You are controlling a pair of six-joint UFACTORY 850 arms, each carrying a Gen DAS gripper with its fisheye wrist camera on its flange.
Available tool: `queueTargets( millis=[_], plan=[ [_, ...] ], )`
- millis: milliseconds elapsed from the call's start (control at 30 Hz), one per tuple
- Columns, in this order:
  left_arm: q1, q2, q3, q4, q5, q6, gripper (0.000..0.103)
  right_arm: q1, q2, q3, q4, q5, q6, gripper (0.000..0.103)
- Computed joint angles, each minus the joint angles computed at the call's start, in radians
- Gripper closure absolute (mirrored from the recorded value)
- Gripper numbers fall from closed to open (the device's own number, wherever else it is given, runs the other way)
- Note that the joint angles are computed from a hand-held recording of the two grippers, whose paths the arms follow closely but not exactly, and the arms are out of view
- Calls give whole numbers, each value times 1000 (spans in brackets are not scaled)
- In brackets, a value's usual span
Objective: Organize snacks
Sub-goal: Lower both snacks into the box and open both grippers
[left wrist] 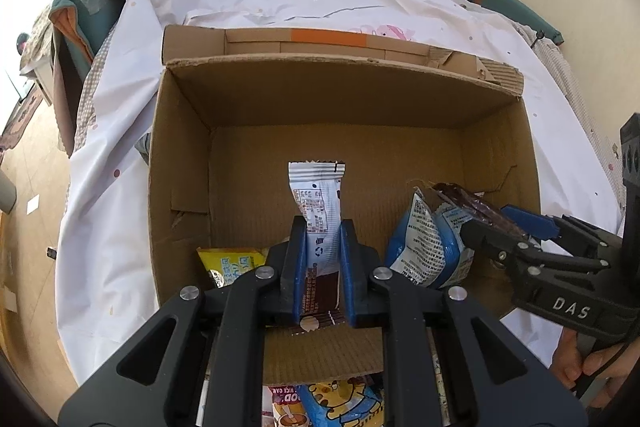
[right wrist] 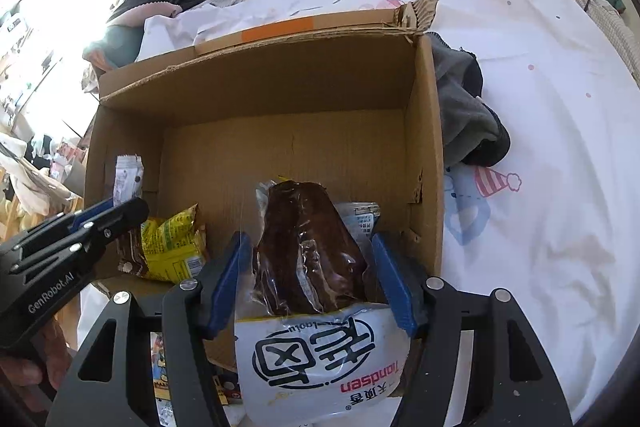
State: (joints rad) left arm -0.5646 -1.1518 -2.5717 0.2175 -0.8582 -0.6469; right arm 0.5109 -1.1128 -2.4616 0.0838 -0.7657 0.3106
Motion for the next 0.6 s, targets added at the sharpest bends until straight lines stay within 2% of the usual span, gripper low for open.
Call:
queueTargets(
  millis=[200, 233, 267, 300, 367, 433, 600],
  plan=[
    [2, 7, 17, -16, -5, 6, 89, -2, -15, -24, 28, -12, -12, 36],
    [3, 2, 7, -21, -11, 9, 85, -6, -17, -28, 58, -14, -25, 36],
    [4, 2, 5, -27, -13, 13, 75, -11, -18, -30, 92, -16, -39, 35],
    [4, 3, 6, -32, -12, 14, 67, -15, -13, -22, 128, -8, -57, 26],
    [0, 36, 61, 8, 14, -21, 29, -21, 36, 64, 177, 66, -81, 11],
    [-5, 71, 121, 61, 46, -62, 16, -20, 71, 119, 181, 125, -94, 10],
    [0, 81, 140, 46, 49, -69, 15, -20, 74, 118, 175, 127, -95, 10]
  ],
)
